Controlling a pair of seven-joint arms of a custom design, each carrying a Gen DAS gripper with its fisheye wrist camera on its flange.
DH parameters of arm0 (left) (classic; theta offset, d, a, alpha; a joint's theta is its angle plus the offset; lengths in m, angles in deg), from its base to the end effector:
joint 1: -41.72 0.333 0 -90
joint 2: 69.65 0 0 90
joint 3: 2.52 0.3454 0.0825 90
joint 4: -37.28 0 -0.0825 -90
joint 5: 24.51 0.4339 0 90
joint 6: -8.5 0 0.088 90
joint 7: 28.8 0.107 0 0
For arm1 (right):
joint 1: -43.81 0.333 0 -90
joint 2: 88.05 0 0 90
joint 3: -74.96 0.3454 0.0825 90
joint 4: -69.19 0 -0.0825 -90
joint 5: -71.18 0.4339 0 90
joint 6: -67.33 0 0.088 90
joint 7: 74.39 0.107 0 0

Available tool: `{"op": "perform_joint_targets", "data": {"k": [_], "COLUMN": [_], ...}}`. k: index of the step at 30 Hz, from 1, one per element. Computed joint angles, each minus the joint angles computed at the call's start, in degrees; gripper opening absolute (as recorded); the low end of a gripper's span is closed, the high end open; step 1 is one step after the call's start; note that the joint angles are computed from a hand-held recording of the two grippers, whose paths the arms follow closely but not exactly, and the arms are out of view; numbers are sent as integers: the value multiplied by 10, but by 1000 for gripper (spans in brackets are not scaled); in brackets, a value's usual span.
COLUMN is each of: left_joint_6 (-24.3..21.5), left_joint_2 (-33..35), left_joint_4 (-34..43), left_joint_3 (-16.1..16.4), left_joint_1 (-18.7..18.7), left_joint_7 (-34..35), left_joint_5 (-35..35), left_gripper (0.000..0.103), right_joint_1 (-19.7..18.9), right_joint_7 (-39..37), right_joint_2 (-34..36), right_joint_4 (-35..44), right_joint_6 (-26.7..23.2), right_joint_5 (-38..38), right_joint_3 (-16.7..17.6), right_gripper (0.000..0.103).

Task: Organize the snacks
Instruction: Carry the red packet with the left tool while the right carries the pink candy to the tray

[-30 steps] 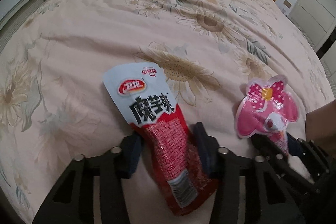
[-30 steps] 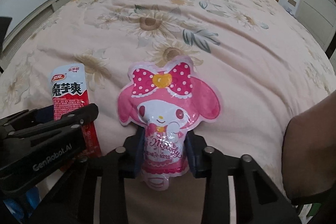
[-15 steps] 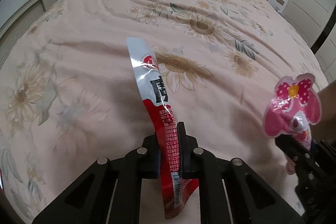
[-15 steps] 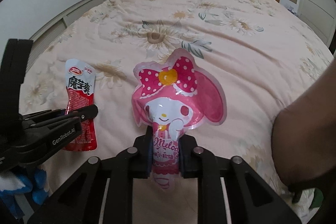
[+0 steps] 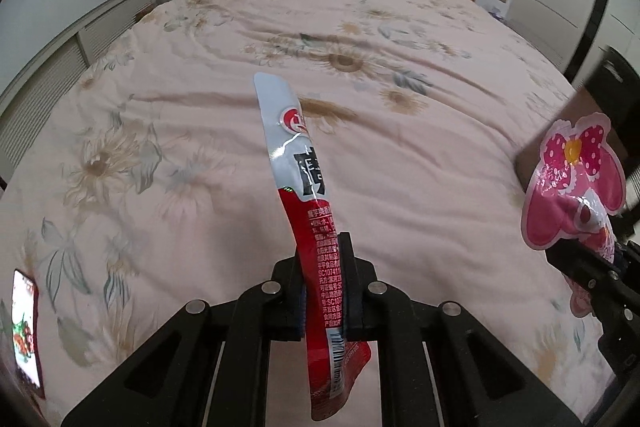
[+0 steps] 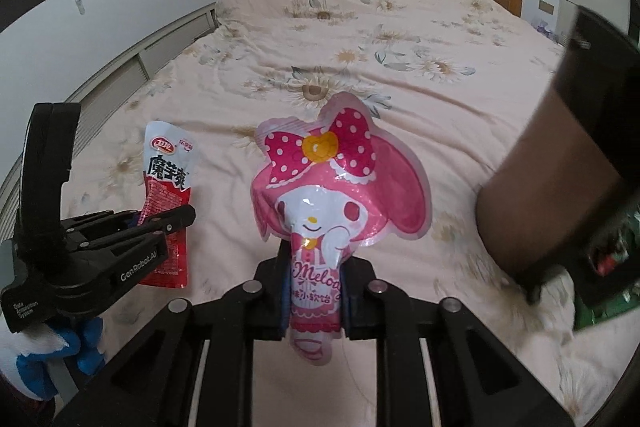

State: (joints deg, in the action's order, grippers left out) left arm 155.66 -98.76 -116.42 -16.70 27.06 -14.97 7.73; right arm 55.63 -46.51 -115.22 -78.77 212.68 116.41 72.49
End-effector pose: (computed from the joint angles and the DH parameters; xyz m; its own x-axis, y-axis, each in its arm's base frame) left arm 0.3742 -0.2132 0.4222 0.3752 -0.9237 0.0773 -0.7450 -0.3501 -0.5678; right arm 0.4489 0.0652 0.4627 0.6575 -0.7439 -0.1193 -0.6226 -0.4472 -0.6422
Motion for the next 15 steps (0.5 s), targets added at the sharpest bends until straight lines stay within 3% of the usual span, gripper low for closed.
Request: {"op": "perform_joint_targets", "data": {"k": [7, 15], "left_joint_6": [-26, -34], "left_joint_2": [-18, 29], "left_joint_4": [7, 65], "left_joint_3": [-22, -48], "left_joint_1": [-47, -83], "left_joint_7": [10, 6], "left_joint_5": [-21, -23], "left_gripper": [9, 9], "right_joint_1": [-46, -111], "right_joint_7": [-5, -47], "right_joint_2": [-78, -99], "right_joint_4": [-41, -51], "right_joint_6": [-49, -70], "right_joint_5": [-29, -54], "right_joint_3": [-33, -69], "right_gripper": [37, 37]}}
